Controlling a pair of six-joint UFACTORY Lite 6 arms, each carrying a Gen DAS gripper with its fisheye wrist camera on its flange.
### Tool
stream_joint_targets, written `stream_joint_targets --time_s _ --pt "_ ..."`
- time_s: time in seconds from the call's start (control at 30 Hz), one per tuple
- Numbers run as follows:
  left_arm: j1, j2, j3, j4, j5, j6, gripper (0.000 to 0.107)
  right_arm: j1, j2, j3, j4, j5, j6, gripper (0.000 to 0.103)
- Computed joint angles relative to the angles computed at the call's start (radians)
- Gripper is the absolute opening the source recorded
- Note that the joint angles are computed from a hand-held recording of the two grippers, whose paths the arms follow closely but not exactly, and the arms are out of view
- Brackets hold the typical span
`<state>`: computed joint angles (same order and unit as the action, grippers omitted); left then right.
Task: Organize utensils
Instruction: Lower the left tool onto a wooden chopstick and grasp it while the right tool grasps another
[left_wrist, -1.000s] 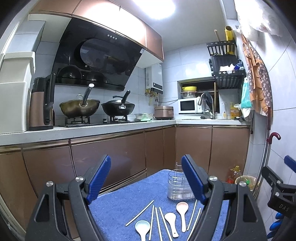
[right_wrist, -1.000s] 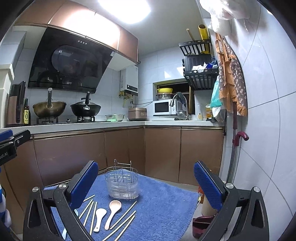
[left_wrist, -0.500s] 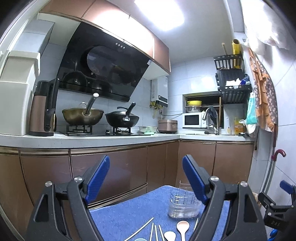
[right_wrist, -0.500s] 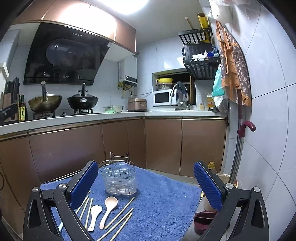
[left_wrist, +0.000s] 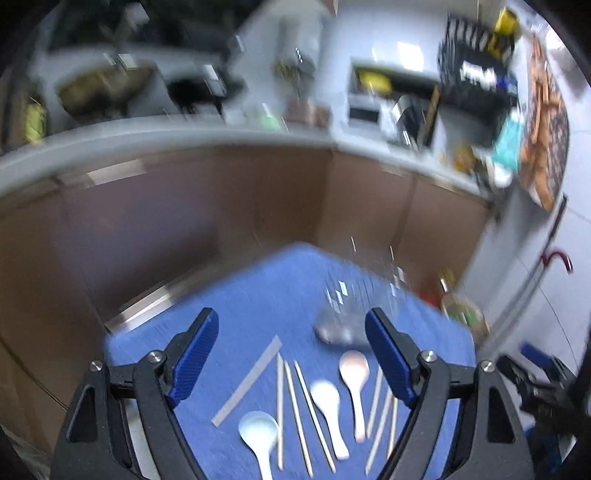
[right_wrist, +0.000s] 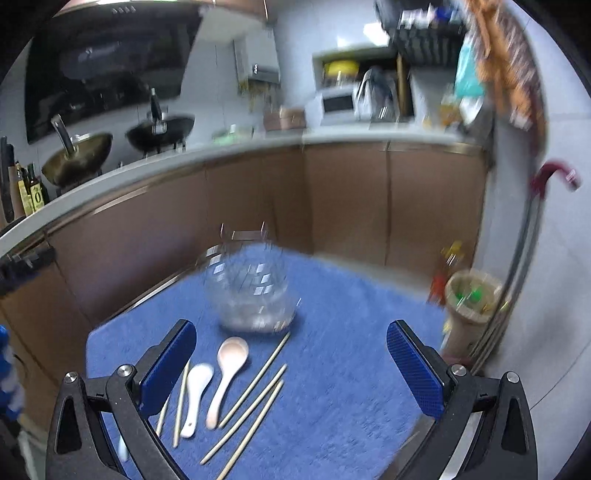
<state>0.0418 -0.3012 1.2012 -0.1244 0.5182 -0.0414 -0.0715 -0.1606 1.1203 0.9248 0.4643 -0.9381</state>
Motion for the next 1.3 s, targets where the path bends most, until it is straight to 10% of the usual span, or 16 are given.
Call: stream_joint_targets --time_s 0.17,0.53,0.77,1.3 --pt "0.08 0.253 0.125 -0.29 0.154 0.313 0.08 -0.024 0.243 0.183 -0.072 0.181 0.125 0.09" --pt "0.084 0.625 0.32 -0.233 0.261 0.303 0.078 0.002 0.643 0.466 -0.247 0.426 0.316 0.039" --pt "0.111 0.786 0.458 -0.217 0.374 0.306 0.034 0.046 0.763 0.592 -0.352 0.474 0.399 0.026" --pt "0.084 0.976 0.653 -0.104 0.453 0.216 0.017 0.134 0.851 0.648 -0.56 0.426 0.491 0.011"
